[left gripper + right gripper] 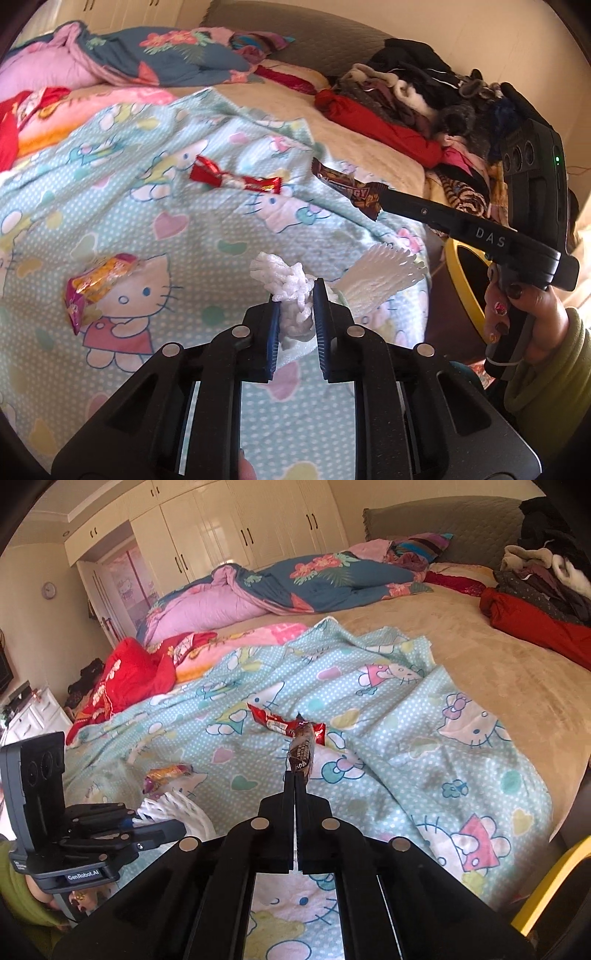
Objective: Collect trash
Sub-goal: 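Lift the tissue bundle and brown candy bar and carry both over the yellow bin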
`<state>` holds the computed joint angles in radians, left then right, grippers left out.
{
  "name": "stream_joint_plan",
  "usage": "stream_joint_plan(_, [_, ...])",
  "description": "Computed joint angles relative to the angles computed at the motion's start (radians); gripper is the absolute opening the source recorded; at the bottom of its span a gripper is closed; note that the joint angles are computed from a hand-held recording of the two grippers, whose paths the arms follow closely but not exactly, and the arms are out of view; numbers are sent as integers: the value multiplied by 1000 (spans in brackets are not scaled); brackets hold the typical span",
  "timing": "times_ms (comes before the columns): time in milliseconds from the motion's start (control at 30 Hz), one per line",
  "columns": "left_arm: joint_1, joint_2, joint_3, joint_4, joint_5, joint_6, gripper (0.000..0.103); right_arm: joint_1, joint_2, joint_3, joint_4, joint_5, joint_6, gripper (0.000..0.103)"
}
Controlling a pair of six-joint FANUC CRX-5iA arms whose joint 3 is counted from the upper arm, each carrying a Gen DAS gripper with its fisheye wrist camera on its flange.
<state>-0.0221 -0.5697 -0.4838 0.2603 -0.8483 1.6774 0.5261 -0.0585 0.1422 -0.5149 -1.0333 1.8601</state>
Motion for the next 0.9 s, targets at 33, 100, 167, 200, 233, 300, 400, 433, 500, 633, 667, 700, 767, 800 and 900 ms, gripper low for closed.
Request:
stream_joint_plan(33, [-5, 1, 3, -2, 1, 0, 11, -5, -6, -1, -5, 2, 0, 1])
stream_joint_plan(100, [-20, 8, 12, -8, 4, 5, 11, -16, -21, -6, -14, 8, -1, 1])
stream_joint_plan(167, [-32, 11, 17, -5, 8, -1, 11, -27, -32, -7, -23, 13, -3, 1])
stream_joint_plan(200, [-39, 13, 20, -9, 9, -1, 11, -29, -36, -10, -20, 18, -5, 1])
stream_joint_plan(233, [-48, 16, 25, -16, 10, 3, 11, -33, -41, -11, -21, 21, -6, 1])
stream_joint_plan(300, [-64, 23, 37, -29, 10, 14, 11, -44, -49, -12, -25, 26, -5, 1])
stream_joint_plan(400, [-82, 29, 50, -45, 9, 28, 11, -55, -58, -12, -30, 31, -9, 1])
stream_joint_plan(433, [-88, 31, 56, -52, 10, 32, 11, -56, -63, -15, -26, 35, -12, 1])
stream_joint_plan(500, [-102, 36, 70, -68, 10, 44, 11, -67, -71, -16, -36, 33, -9, 1])
stream_joint_plan(633, [-123, 46, 97, -98, 2, 74, 11, -83, -85, -21, -45, 35, -12, 1])
stream_joint_plan(667, [-129, 49, 104, -105, 1, 83, 11, -87, -88, -22, -51, 35, -11, 1])
stream_joint_plan(700, [-135, 52, 110, -110, 3, 86, 11, -94, -91, -22, -58, 33, -6, 1])
stream_joint_plan(767, [-154, 61, 129, -132, 5, 104, 11, -105, -97, -21, -66, 30, -1, 1])
stream_joint_plan(800, [-159, 64, 134, -134, 7, 107, 11, -110, -100, -22, -70, 31, 0, 1])
stream_joint_plan(900, [-183, 76, 153, -153, 13, 126, 11, -131, -109, -24, -87, 29, -1, 1])
